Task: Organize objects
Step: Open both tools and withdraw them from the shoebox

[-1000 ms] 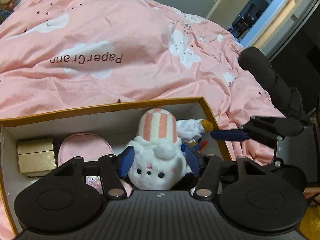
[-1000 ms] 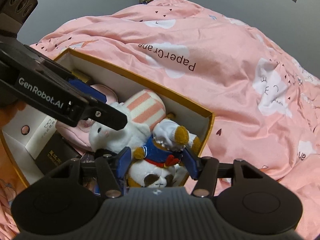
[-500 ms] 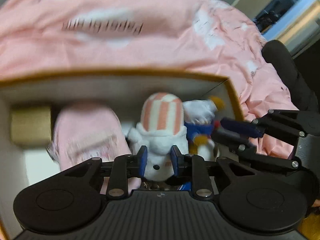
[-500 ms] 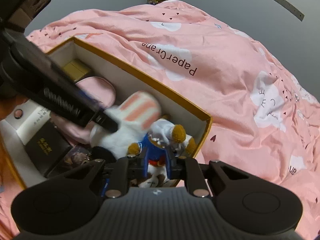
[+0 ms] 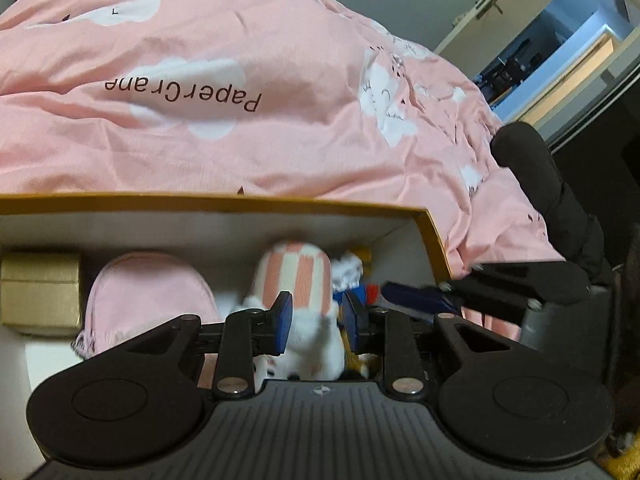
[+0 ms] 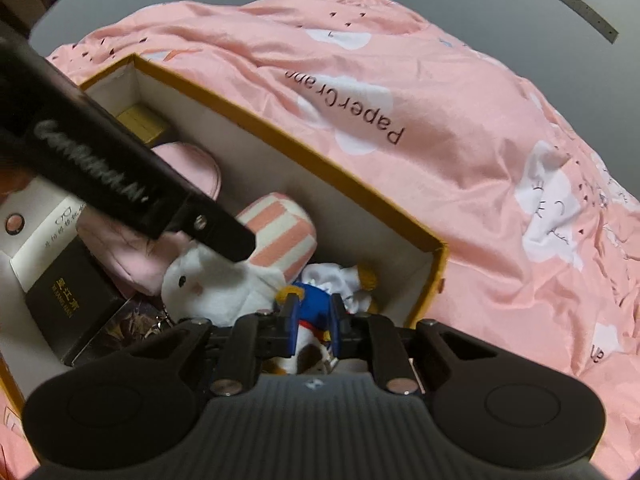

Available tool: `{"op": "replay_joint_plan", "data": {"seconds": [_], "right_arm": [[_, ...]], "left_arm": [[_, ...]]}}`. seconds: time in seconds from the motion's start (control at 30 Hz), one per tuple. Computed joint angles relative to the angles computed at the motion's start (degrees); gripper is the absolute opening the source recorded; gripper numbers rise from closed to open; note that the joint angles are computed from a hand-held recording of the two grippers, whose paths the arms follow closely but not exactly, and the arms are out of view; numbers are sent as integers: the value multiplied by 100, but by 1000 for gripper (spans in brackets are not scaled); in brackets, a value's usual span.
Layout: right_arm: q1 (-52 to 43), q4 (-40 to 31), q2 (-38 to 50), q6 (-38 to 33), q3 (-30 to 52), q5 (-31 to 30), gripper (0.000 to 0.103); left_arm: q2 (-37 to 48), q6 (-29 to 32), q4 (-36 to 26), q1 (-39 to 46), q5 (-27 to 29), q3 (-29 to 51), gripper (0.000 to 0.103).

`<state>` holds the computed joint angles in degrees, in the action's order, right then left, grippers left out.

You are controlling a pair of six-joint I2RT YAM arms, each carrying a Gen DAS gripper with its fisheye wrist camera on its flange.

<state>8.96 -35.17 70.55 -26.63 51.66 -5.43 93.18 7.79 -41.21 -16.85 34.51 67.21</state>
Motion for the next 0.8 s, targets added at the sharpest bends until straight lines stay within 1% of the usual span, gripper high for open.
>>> {"op": "replay_joint_plan", "data": {"seconds": [0.07, 0.1, 0.13, 0.17, 0.27, 0.43, 0.5, 0.63, 0.7, 0.77, 0.8], "right_arm": [[-20, -34, -13, 5, 37, -7, 16], [-17, -35, 5, 10, 52, 9, 16], [4, -21, 36, 24, 71, 43, 16], [15, 2, 61, 30, 71, 66, 16], [2, 103, 160, 80, 46, 59, 16], [1, 149, 108, 227, -2, 53, 16], [-18, 84, -144, 377, -49, 10, 16], [-170, -214, -998, 897, -221, -231, 17], [-247, -402, -1527, 1136, -355, -366, 19], [-377, -614, -2087, 1300, -492, -611, 24], [-413, -729, -2363, 1394, -544, -679, 25]], "left_arm": [[128, -127, 146, -102, -141, 15, 30], [155, -214, 268, -184, -341, -11, 30], [167, -262, 370, -267, -602, -43, 33], [200, -281, 458, -308, -690, -74, 33], [333, -362, 581, -318, -687, -77, 34], [302, -284, 588, -349, -792, -85, 35], [38, -221, 665, -316, -756, -267, 35], [-952, 110, 718, -148, -390, -815, 35], [-1589, 347, 612, -61, -191, -1087, 35], [-2275, 594, 444, 10, 4, -1334, 35], [-2576, 666, 378, 32, 104, -1435, 35]]}}
